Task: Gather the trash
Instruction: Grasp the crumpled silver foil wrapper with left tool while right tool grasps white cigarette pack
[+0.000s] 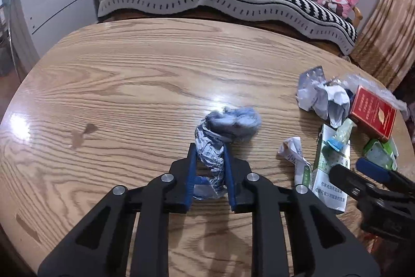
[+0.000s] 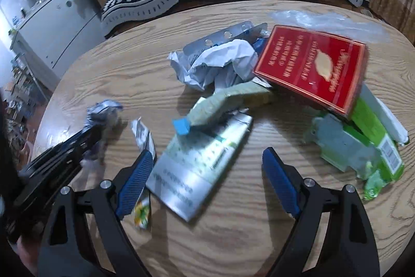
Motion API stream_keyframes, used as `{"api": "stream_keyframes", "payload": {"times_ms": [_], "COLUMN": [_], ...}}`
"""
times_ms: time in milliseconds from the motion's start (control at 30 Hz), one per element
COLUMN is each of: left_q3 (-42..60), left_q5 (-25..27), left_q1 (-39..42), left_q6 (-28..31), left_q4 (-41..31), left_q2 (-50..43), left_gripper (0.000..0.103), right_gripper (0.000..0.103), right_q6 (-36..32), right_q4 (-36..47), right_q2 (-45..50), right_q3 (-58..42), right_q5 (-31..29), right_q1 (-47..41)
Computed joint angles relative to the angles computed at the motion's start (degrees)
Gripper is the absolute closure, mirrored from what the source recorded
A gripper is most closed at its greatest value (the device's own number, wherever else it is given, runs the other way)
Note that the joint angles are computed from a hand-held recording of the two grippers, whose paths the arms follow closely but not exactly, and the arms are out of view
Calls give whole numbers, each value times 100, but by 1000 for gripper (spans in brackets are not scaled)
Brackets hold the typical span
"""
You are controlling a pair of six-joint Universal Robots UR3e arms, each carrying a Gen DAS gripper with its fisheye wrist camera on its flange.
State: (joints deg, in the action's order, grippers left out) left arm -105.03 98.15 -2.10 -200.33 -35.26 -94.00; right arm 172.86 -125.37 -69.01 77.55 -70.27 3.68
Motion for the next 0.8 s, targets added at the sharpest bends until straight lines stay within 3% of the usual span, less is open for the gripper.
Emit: {"api": "stream_keyframes", "payload": {"times_ms": [200,267,400,433,467,500,633,700,733,767,800], "left_q3": [-192,-153,67,133,211,230,533,703,763,820,859], "left_q5": [-80,-74,-60,-22,-3,-16,82,122,151,188,236], "left_q1": [132,130,79,20,-45,-75,-381,-500,-557,-613,-670], "left_q6": [-8,-2,-96,-130,-163,-171,-342,-484,-552,-619,-690], "left_q4": [-37,-119,-411,-453,-499,-493,-575,-671,-702,-732,-757], "left_q2": [324,350,368,363,358,369,330,309,308,313,343], "left_gripper": [84,84,84,84,84,84,83,83,83,83,83], "right_gripper": [20,28,41,55,81,89,91,86,66,25,13], "right_q6": [303,187,-111,-185,-296,-378,-1035,-1241,-1285,-1318,-1338], "right_q4": [-370,-507,-276,-193,-57,79,613,785,816,837,771], "right_q2": [388,381,52,-38,-172,-289,-777,-1031,-1103,-1237,-1386], "right_q3": [-296,-224,77,156,257,309,595,859,917,1019,1153], "right_q5": [-636,-834,-408,-219,19,168,302,410,378,340,398], "right_q1": [362,482,304,213,53,-72,-442,-633,-668,-715,-771]}}
